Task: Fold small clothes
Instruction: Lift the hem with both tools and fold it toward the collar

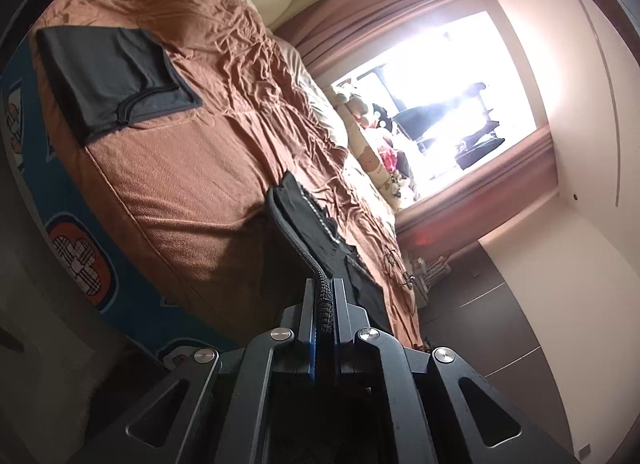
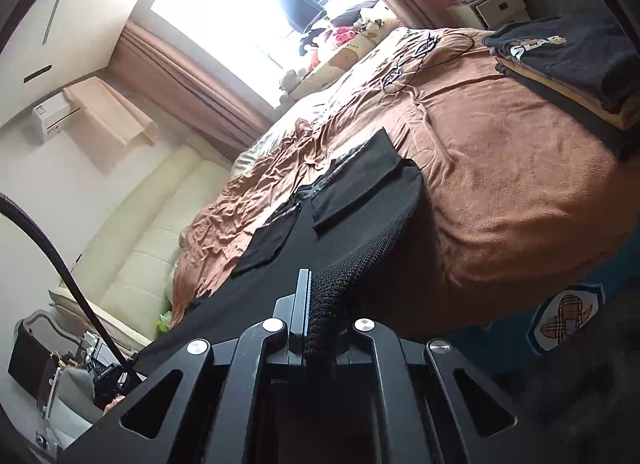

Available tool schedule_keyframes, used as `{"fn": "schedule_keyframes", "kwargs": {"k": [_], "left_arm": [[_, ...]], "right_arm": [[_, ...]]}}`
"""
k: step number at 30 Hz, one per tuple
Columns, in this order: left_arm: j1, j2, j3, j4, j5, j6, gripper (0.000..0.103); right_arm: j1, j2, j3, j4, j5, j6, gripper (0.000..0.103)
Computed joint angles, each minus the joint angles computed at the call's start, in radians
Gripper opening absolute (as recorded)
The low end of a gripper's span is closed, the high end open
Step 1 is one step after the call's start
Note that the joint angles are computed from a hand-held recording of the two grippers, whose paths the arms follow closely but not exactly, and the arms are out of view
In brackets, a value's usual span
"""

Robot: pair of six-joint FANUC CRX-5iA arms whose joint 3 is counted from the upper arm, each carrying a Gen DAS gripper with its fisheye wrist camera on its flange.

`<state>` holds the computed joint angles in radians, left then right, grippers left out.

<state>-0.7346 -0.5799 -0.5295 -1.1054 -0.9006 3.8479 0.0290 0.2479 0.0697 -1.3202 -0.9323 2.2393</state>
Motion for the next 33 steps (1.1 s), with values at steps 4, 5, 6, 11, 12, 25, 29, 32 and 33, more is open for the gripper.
{"fn": "schedule_keyframes", "kwargs": {"k": [4,5,6,11,12,25,29,32,33], "left_arm": [[-0.101,-0.012,0.015,-0.054,-0.097,0.022,0.005],[-0.123,-0.015,0.016,-0.066,-0.118,0.028,0.005],[-0.16,-0.016,0.022,-0.087,-0.156,0.039,0.005],[-0.288,-0.02,0.038,-0.153,-0.29,0.063,0.005],[-0.313,-0.015,0.047,-0.162,-0.318,0.053,0.005],[-0.359,-0.006,0.062,-0.202,-0.356,0.052,0.005],[-0.294,-0.012,0.063,-0.183,-0.299,0.027,0.005],[-0.221,-0.019,0.066,-0.157,-0.233,-0.001,0.005],[-0.188,-0.02,0.068,-0.143,-0.205,-0.017,0.005]], "right_arm": [[-0.022,-0.017,-0.015,-0.022,-0.023,0.039,0.003],[-0.026,-0.024,-0.02,-0.027,-0.027,0.048,0.003],[-0.035,-0.027,-0.027,-0.037,-0.036,0.068,0.003],[-0.059,-0.048,-0.046,-0.076,-0.065,0.13,0.003],[-0.062,-0.049,-0.05,-0.083,-0.069,0.14,0.003],[-0.084,-0.026,-0.062,-0.123,-0.076,0.203,0.003],[-0.066,-0.004,-0.027,-0.091,-0.059,0.163,0.003],[-0.048,0.014,0.015,-0.058,-0.048,0.112,0.003],[-0.043,0.022,0.032,-0.05,-0.045,0.102,0.003]]}}
